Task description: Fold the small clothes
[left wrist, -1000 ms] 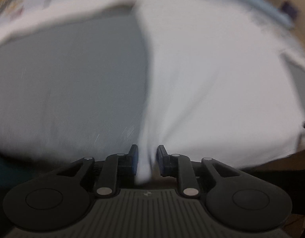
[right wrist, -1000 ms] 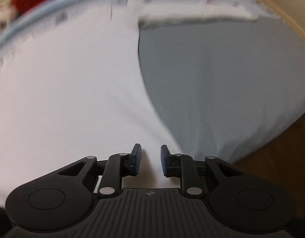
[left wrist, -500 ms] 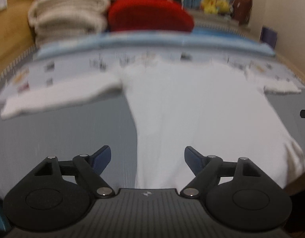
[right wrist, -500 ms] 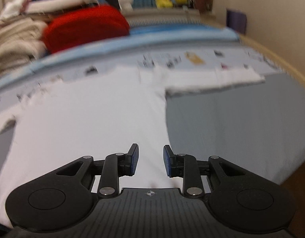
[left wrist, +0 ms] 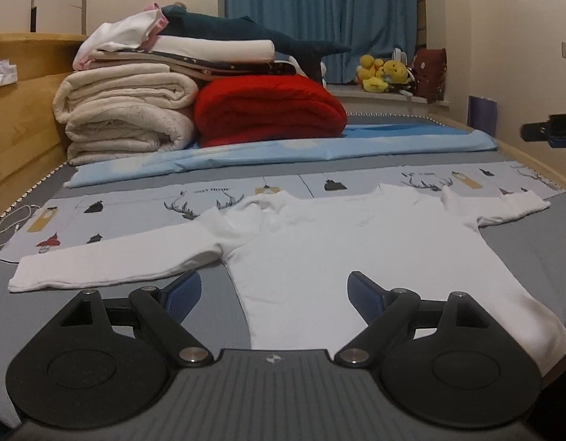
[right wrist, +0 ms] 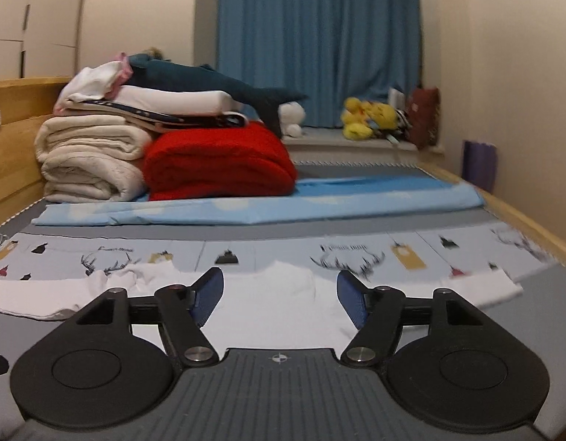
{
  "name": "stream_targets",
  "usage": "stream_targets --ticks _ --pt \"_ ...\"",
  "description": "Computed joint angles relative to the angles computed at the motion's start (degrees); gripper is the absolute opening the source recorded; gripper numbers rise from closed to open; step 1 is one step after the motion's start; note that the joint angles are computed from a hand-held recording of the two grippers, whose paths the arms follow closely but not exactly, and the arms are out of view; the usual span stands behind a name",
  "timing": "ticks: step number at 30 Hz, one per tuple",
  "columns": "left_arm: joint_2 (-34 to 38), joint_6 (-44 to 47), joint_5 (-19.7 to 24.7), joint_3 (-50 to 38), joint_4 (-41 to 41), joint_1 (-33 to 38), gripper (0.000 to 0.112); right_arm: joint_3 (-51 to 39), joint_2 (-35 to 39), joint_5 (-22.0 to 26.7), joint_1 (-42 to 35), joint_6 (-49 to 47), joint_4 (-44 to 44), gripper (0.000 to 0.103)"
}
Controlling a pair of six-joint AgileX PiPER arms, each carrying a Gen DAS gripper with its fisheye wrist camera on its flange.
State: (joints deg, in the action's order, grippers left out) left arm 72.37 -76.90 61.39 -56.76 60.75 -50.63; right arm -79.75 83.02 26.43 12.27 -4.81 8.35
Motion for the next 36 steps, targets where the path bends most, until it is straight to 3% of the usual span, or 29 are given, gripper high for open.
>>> stream_targets --ticks 3,7,11,19,25,28,32,36 --pt "0.68 0.59 0.44 -0.92 0.40 1.07 0.090 -0.18 2.28 -0.98 -1.20 -2.91 4.33 0.071" --pt "2.19 2.31 1.24 -4.70 -2.02 3.58 0.090 0.52 3.97 -0.67 -0.15 4.89 1.39 0.070" --pt "6.23 10.86 1.63 -14.03 -4.81 8.20 0.090 -0.42 5.54 -1.30 2.23 11.57 -6.83 0.070" --pt "16.28 29.52 -9.73 -33.80 -6.79 22.18 0.090 -2.61 7.55 0.93 2.95 17.62 -11.57 0.070" --pt "16.24 26.95 -20.54 -27.72 -7.48 29.41 0.089 -2.04 7.11 0.74 5.47 21.37 -19.23 0.069" --pt "19.51 34.98 -17.60 -31.37 -19.07 32.80 0.083 -3.07 7.27 1.53 6.32 20.74 -20.02 0.068" --pt "20.31 35.64 -19.74 -31.79 -20.52 36.37 0.081 -8.68 9.39 4.47 7.42 18.31 -18.60 0.068" --pt "20.73 34.56 -19.92 -31.96 -20.79 39.03 0.067 -21.92 15.84 9.77 9.54 19.05 -16.63 0.068"
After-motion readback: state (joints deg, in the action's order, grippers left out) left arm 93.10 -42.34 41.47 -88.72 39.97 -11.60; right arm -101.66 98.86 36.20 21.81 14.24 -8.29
